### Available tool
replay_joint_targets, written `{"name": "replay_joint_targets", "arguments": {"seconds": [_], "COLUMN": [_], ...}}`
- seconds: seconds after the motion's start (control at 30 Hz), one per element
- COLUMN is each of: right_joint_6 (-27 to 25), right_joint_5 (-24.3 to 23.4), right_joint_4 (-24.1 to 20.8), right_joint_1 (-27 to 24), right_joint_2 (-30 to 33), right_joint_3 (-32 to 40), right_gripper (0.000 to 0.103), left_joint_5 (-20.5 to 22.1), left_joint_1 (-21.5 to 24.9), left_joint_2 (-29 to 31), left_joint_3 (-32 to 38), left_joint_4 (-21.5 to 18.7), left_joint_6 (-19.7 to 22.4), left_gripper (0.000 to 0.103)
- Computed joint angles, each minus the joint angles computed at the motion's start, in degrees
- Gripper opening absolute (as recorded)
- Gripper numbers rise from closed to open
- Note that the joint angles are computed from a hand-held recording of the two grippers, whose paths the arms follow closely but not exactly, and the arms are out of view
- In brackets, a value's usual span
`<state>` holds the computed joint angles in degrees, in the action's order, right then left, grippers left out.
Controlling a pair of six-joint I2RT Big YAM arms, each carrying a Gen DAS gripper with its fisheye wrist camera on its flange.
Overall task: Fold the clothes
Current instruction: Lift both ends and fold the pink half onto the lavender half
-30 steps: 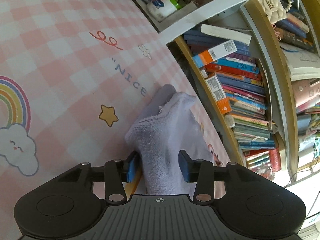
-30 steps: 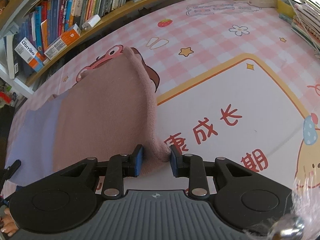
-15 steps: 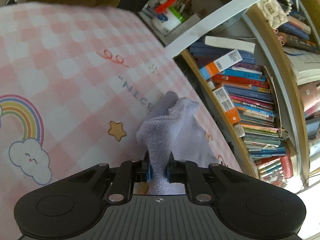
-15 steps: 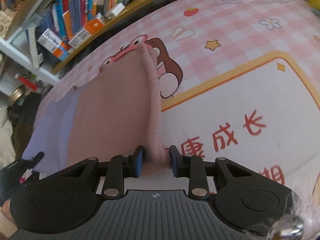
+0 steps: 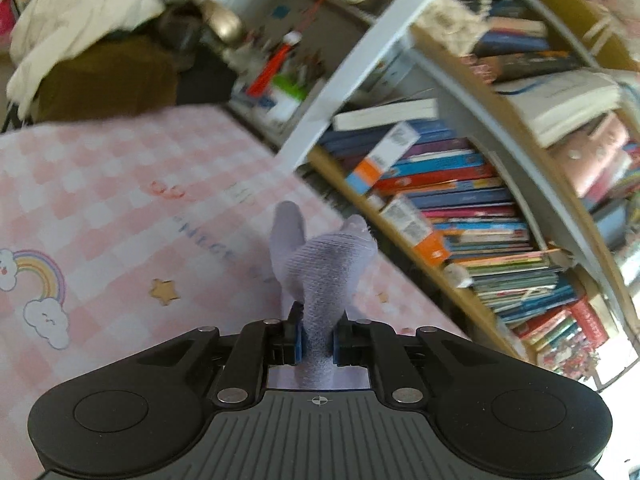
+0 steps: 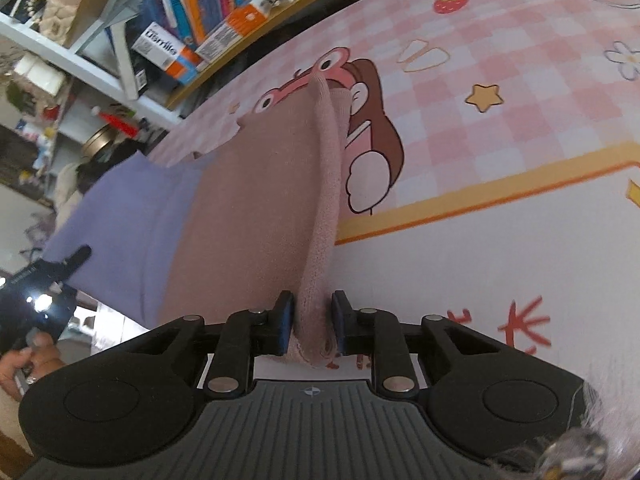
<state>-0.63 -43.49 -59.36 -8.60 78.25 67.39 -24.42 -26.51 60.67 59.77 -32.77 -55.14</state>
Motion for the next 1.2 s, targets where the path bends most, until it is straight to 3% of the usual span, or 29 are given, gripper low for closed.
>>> {"name": "replay_joint_targets", "arguments": {"seconds": [0.1,0.3,0.4,0.53,0.67,0.8,0.83,0.9,1.03,1.13,1.2], "right_joint_6": [-3.0,-8.3,-10.2,-11.8,-12.7,-13.6,-13.2,-12.3,-10.1,-9.0,-7.9], "right_joint_5": [-2.3,-5.8,-7.3,-8.4,-9.1,-9.2,-8.8,-9.7,-13.7,-15.6,-15.9], "right_joint_4": [-1.4,-5.1,-6.6,-7.9,-8.7,-9.9,-9.3,-7.6,-5.2,-5.5,-6.0], "right_joint_1": [-0.7,-1.8,-2.5,-2.8,-2.9,-3.2,-3.5,-4.5,-6.0,-5.0,-3.7], "right_joint_2": [1.7,4.5,5.3,6.3,6.9,7.2,6.9,6.3,6.8,8.6,10.3], "right_joint_3": [1.0,3.2,3.6,4.3,4.8,5.5,5.6,6.2,8.9,11.7,13.5], "right_gripper": [0.019,0.019,0.019,0.019,0.019,0.022,0.029,0.039,0.041,0.041,0.042], "left_joint_5": [-5.2,-14.3,-15.2,-14.7,-15.8,-12.5,-11.5,-11.0,-11.6,-14.4,-17.3], "left_joint_1": [-5.1,-16.9,-21.0,-23.2,-24.0,-23.4,-23.3,-24.0,-24.8,-23.7,-22.8], "left_joint_2": [1.9,11.5,19.2,28.2,29.0,26.4,25.1,22.4,15.7,12.1,11.7], "left_joint_3": [3.1,10.8,17.9,23.8,22.2,20.9,20.1,18.4,13.1,10.3,10.2], "left_joint_4": [-0.8,-5.8,-14.4,-23.9,-22.5,-20.8,-19.7,-16.9,-9.9,-8.9,-12.4], "left_joint_6": [3.6,16.7,23.3,31.1,34.7,32.7,31.9,30.7,26.8,19.2,14.2], "left_gripper": [0.011,0.011,0.013,0.025,0.031,0.042,0.042,0.042,0.043,0.043,0.041]}}
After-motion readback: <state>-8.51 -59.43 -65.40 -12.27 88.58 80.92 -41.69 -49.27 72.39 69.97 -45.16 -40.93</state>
